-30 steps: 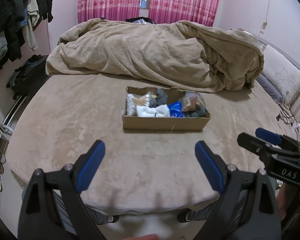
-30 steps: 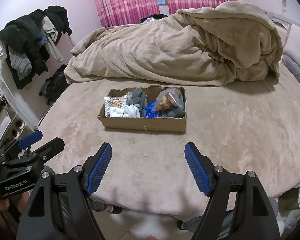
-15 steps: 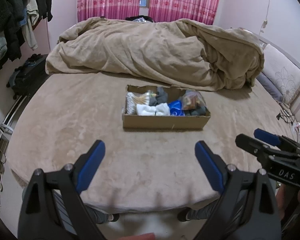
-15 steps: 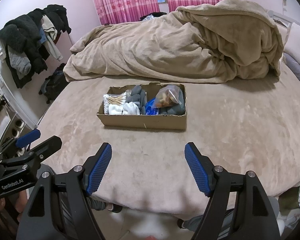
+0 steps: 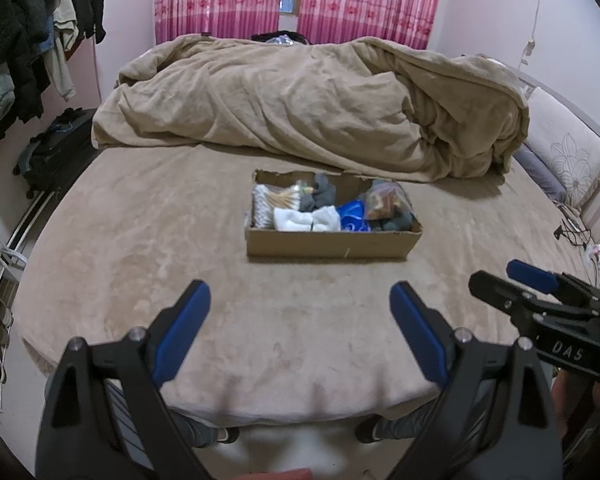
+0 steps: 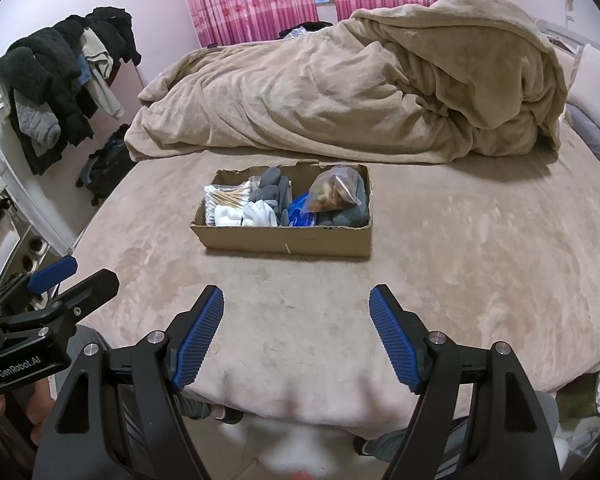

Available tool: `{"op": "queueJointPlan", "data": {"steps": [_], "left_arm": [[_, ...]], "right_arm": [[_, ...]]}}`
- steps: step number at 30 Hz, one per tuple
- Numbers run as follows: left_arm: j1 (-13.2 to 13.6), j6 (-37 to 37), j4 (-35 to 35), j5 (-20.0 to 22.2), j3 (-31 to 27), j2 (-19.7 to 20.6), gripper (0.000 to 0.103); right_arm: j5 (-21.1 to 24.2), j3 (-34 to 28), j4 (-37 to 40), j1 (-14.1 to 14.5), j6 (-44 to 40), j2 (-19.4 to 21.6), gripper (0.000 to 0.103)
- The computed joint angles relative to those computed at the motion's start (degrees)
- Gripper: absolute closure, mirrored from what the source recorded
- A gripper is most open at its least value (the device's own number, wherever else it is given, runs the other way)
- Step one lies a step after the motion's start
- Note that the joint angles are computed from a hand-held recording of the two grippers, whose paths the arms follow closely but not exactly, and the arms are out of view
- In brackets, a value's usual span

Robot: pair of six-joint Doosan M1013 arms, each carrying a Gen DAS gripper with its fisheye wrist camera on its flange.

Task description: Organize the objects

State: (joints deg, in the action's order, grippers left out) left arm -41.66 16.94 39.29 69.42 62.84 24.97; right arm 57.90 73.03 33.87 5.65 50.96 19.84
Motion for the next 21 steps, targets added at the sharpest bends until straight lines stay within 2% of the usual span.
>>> {"op": "queueJointPlan", "data": {"steps": [21], "left_arm": [[0.1, 0.0, -0.4, 0.3, -0.3, 0.2, 0.011]], "right_arm": [[0.0, -0.1, -0.6, 0.1, 0.1, 0.3, 0.025]]}}
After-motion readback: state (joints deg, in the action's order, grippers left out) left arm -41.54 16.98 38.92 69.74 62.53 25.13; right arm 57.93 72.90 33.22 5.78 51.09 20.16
